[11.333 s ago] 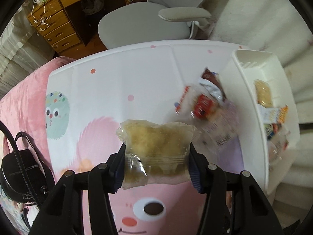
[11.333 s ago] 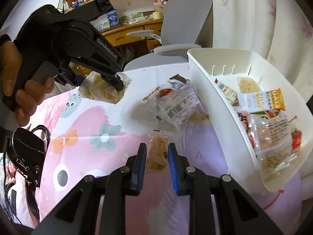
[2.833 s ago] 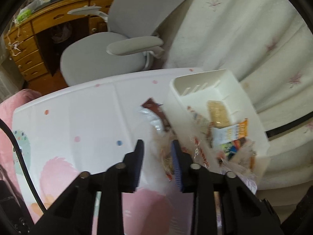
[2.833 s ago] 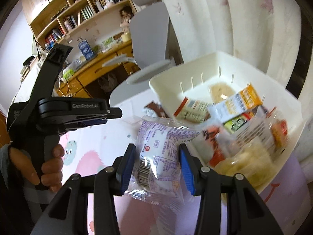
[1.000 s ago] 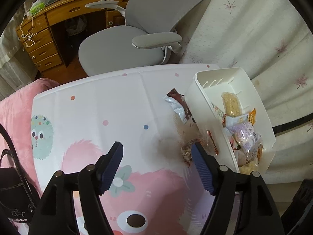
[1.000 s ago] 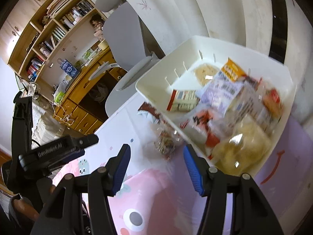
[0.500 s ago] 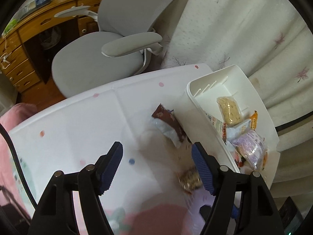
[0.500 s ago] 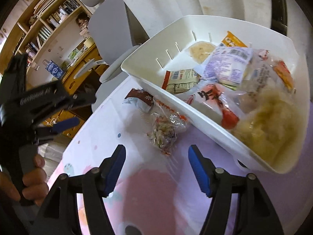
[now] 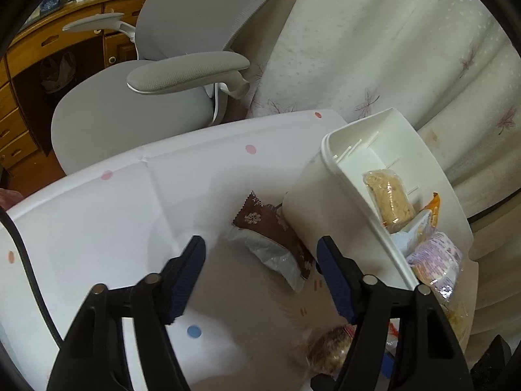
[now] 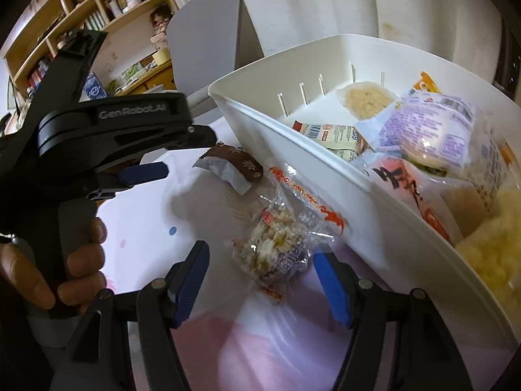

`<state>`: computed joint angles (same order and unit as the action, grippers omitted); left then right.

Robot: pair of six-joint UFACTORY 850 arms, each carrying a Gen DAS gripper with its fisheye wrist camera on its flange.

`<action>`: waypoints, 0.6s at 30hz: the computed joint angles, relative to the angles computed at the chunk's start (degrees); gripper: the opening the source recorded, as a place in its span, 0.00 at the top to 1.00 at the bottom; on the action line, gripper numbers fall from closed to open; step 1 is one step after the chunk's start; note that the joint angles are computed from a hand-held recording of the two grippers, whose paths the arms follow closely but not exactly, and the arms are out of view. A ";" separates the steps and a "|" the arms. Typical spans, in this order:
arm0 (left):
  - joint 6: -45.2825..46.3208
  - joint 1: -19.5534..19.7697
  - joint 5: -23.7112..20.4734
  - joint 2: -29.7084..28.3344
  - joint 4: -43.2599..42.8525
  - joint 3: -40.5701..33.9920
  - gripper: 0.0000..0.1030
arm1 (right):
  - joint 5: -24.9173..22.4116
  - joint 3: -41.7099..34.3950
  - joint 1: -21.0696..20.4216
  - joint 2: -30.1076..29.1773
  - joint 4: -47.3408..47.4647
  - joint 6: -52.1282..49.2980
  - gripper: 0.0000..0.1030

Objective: Organize snacks
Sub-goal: 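Grasp the brown chocolate wrapper with the left tool while the right tool grasps the nut snack bag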

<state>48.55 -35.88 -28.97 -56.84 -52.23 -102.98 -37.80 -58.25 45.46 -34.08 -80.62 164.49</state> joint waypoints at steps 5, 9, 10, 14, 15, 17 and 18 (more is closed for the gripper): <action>-0.25 -0.52 0.36 -1.77 -0.11 -1.48 0.48 | 0.53 -0.59 -0.57 -0.84 -0.90 -1.44 0.36; 0.45 -0.86 1.12 -2.06 -0.46 -1.55 0.48 | 1.03 -1.03 -0.99 -1.30 -1.05 -2.49 0.37; 0.51 -0.87 1.23 -2.13 -0.60 -1.55 0.48 | 1.17 -1.23 -1.11 -1.46 -0.84 -3.06 0.39; -1.31 -1.26 1.75 -2.78 0.68 -2.29 0.48 | 2.21 -1.59 -1.80 -1.86 0.50 -5.26 0.48; -1.93 -1.37 1.85 -2.96 1.08 -2.49 0.48 | 2.53 -1.51 -1.98 -1.83 0.60 -5.54 0.50; -2.59 -1.63 2.74 -3.00 1.43 -2.38 0.50 | 3.48 -0.99 -2.33 -1.46 -0.93 -4.28 0.52; -2.85 -1.83 3.30 -2.95 1.69 -2.24 0.52 | 3.77 -0.88 -2.42 -1.33 -1.20 -4.18 0.52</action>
